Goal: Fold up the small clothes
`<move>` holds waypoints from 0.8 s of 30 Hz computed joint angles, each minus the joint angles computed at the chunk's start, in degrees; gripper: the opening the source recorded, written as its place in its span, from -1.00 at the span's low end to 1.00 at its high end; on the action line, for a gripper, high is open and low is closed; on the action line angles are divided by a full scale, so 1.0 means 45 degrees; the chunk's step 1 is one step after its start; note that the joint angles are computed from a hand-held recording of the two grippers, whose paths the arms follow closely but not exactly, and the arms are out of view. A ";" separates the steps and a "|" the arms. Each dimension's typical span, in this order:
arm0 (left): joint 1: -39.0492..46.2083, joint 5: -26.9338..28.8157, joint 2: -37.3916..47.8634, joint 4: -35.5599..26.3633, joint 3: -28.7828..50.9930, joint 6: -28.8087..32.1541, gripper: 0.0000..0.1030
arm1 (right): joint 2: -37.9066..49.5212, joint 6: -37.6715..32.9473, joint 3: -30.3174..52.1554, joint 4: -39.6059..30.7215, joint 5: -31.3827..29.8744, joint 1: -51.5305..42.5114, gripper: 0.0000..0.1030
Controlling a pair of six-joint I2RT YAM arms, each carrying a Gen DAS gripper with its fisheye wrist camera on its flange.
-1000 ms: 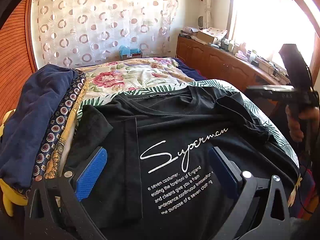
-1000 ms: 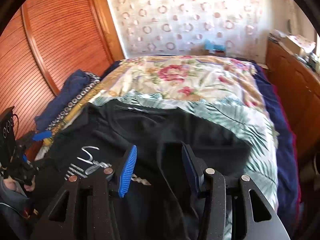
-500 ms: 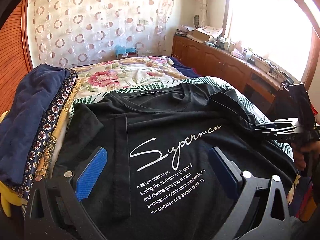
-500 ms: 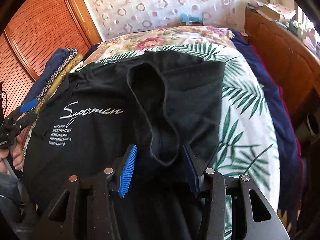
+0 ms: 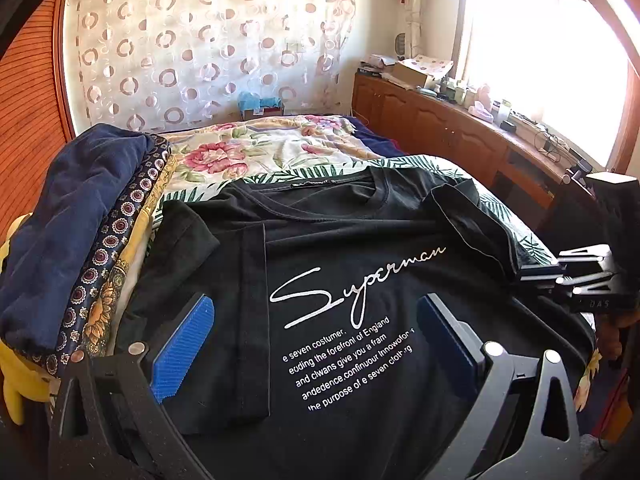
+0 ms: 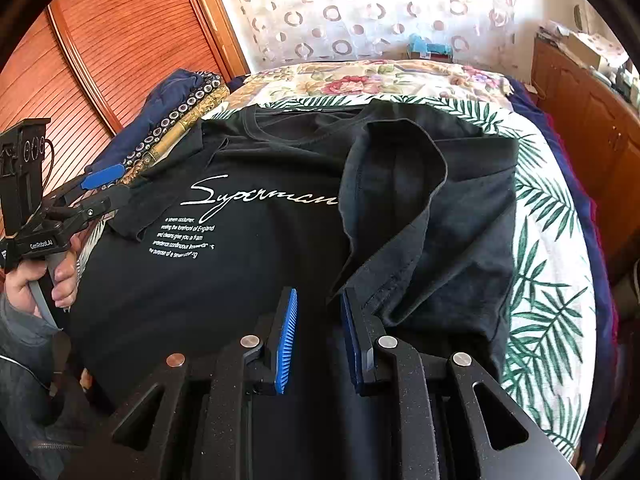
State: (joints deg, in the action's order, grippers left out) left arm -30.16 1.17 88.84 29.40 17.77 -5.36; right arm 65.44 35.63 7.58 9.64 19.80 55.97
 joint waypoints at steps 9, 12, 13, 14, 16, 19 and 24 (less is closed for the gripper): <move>-0.0135 -0.0121 -0.0076 -0.0060 0.0041 -0.0067 0.98 | -0.0857 -0.2045 0.0671 -0.0858 0.0240 -0.2707 -0.42; -0.0121 -0.0137 -0.0061 -0.0057 0.0043 -0.0094 0.98 | 0.0808 -0.3175 0.1190 0.0612 -0.0629 -0.4439 -0.42; -0.0092 -0.0139 -0.0047 -0.0057 0.0038 -0.0091 0.98 | 0.1424 -0.3294 0.1349 0.1091 -0.0891 -0.4789 -0.42; -0.0040 -0.0133 -0.0020 -0.0013 0.0013 -0.0077 0.98 | 0.2287 -0.3461 0.1611 0.1677 -0.1372 -0.5374 -0.42; 0.0139 -0.0111 0.0091 0.0051 -0.0010 -0.0042 0.98 | 0.3627 -0.3600 0.2118 0.2340 -0.1886 -0.5858 -0.43; 0.0507 -0.0019 0.0346 0.0198 -0.0053 0.0019 0.98 | 0.5048 -0.4006 0.2979 0.2523 -0.2353 -0.5959 -0.84; 0.1105 0.0178 0.0796 0.0281 0.0106 0.0156 0.98 | 0.5438 -0.4263 0.3356 0.3323 -0.3375 -0.5273 -0.94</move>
State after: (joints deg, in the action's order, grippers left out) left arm -25.19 1.98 92.42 30.66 18.25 -4.66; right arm 89.91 16.44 22.69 24.60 4.61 32.24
